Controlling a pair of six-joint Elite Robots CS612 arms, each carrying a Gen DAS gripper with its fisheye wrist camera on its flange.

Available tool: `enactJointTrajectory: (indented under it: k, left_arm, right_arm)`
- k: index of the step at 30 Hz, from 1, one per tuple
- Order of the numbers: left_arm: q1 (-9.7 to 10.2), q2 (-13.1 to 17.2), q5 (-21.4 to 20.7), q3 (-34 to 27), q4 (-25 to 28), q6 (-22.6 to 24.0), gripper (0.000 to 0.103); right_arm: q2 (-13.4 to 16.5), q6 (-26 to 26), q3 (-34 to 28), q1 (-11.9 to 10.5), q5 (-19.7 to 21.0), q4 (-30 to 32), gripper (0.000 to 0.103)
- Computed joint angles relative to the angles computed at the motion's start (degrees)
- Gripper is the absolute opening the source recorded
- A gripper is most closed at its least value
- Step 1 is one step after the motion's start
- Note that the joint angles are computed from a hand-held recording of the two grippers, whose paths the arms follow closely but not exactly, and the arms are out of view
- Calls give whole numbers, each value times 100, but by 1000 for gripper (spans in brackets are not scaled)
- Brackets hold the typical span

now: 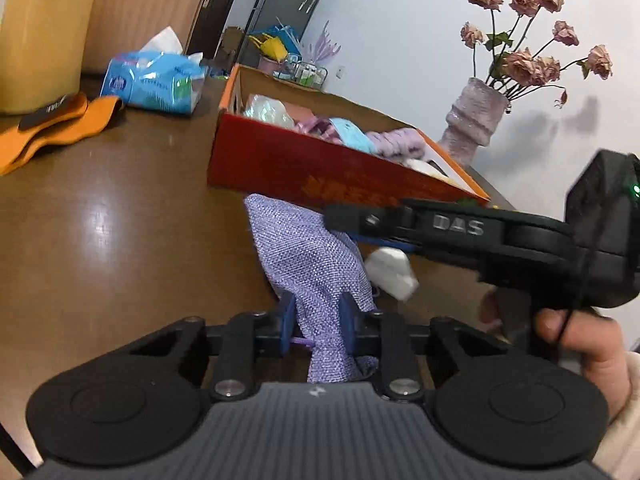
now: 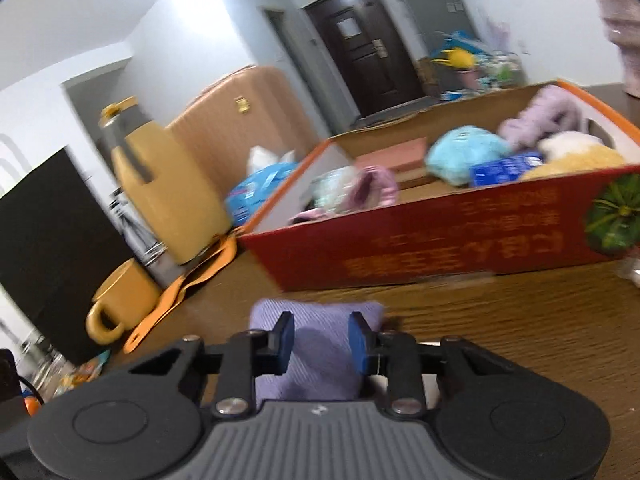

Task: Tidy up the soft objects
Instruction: 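Lower both grippers onto the purple drawstring pouch and close on it, then carry the purple pouch into the box and open both grippers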

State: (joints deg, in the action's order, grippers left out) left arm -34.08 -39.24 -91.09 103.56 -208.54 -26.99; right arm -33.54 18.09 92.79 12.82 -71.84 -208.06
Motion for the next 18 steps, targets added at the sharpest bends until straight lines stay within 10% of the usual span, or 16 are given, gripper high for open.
enactJointTrajectory:
  k: [3,6,11,18]
  left_arm:
    - [-149,-135,25,239,-8,-342,22]
    - [-269,-185,-336,404,-110,-659,63]
    - [-359,-311,-681,669,-584,462,67]
    - [-309,-228,952,379,-630,740,71]
  right_arm:
    - [-129,-316,279,55,-144,-233,30]
    - [-324,-506,742,65,-377,-608,30]
    - [-641,-469,1595,-23,-843,-1226,37]
    - [-612,258,1919,-134,-778,-1410,42]
